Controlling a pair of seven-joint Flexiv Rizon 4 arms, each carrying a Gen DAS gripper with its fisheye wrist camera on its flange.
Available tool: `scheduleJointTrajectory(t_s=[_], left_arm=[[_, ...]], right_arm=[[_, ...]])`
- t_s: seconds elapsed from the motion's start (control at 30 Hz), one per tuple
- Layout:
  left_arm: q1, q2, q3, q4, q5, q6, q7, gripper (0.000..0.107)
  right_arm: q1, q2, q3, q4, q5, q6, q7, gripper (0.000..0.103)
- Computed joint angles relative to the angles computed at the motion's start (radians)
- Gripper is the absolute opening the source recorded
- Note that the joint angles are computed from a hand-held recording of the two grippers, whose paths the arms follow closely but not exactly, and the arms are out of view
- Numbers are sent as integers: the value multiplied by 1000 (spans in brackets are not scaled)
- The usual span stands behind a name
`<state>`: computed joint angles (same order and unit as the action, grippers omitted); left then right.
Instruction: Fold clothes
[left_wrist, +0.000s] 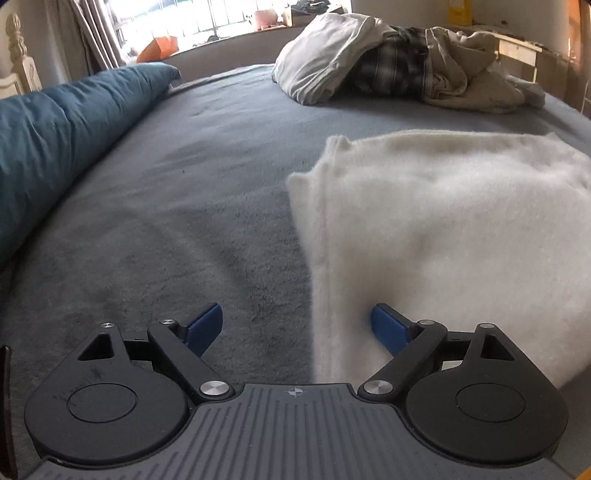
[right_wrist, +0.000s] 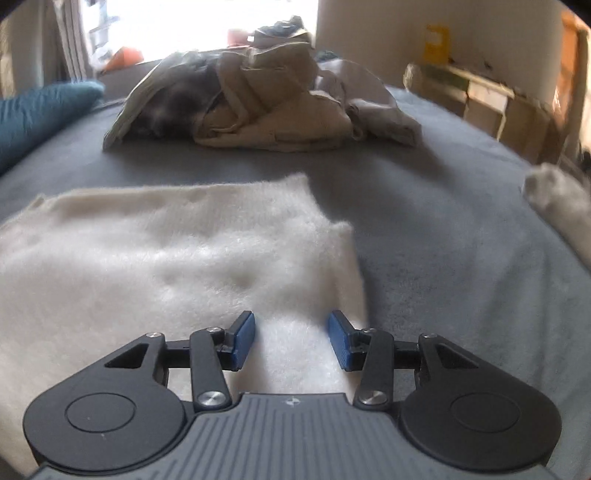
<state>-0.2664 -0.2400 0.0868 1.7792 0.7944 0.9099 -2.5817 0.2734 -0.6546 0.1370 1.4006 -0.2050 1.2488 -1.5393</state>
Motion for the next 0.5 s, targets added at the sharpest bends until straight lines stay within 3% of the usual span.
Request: scheduleJointTrajectory(t_s=[0.1,0.2,0.33,0.5], left_arm=[[-25,26,-1,-12,53,-43,-6,87],[-23,73,-20,12,80,-18,13,87],[13,93,-46,64,22,98,80,87],[32,13,-54,71,-134,100,149,75]], right_arm=[[10,24,-13,2,-14,-17,10,45],[-49,73,65,33,58,-4,-43,45],[-91,146,115,117,107,-11,-152,45],[-73,138,83,142,129,-45,-156,45]])
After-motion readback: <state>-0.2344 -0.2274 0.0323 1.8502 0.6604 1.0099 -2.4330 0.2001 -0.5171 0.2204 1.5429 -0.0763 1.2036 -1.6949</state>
